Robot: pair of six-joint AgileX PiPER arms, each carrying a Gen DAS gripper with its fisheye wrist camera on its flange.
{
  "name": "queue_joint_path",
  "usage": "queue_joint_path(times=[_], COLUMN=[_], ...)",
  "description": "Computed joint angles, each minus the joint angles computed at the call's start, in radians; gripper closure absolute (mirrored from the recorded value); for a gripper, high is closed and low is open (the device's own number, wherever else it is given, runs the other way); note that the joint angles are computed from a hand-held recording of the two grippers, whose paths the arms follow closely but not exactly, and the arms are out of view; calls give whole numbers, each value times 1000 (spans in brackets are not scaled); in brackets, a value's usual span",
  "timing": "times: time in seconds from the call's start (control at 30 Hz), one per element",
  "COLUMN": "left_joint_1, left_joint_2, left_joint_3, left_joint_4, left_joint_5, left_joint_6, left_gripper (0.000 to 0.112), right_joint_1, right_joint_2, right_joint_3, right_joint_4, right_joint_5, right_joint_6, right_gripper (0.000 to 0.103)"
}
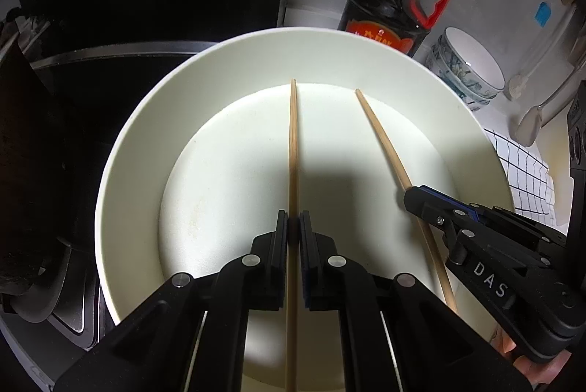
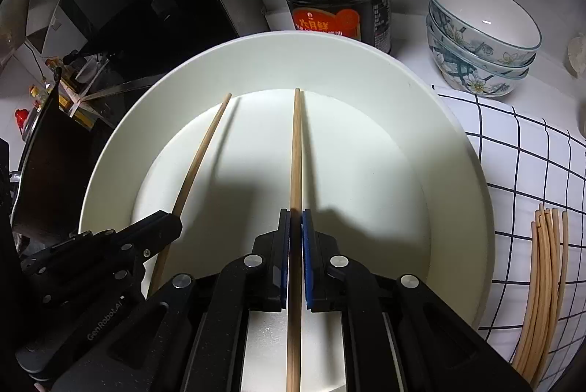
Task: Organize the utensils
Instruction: 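Carry the held chopstick with the left tool over the white dish, then open the left tool to drop the chopstick into the dish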
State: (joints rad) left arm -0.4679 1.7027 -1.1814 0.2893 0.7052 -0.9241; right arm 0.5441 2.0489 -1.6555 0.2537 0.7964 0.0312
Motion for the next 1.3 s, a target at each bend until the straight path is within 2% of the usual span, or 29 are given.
queue_joint_path(times=[0.17,0.23,0.3,0.37,0.53,0.7,0.93,1.3], left_joint_1=[3,0,-9,-23,-43,-58,-93,-148], left_joint_2=[-6,-10,-21,-40,-65,-84,-113,-153], left_joint_3=[3,3,10,23,33,37,35,27], left_joint_4=[-6,0,35,82,122,147,177,226], left_joint_5=[12,17,29,36,61,85,142,205], left_joint_6=[-4,-16,-56,-107,-150,-188,-242,-306], left_gripper=[103,94,72,60,59,51,45,41], right_joint_1=[4,3,0,-4,-1,2,-3,-5], right_joint_2=[-3,-14,-31,-46,-85,-126,-187,-270], right_joint_3=[4,18,36,50,83,119,171,226], right_joint_4=[-7,-12,-8,-11,-26,-44,-38,-45], right_joint_5=[-7,-16,-23,-28,-38,-46,-54,-53], right_joint_6=[12,13,8,5,6,22,20,26], right_gripper=[92,92,92,92,91,84,84,73])
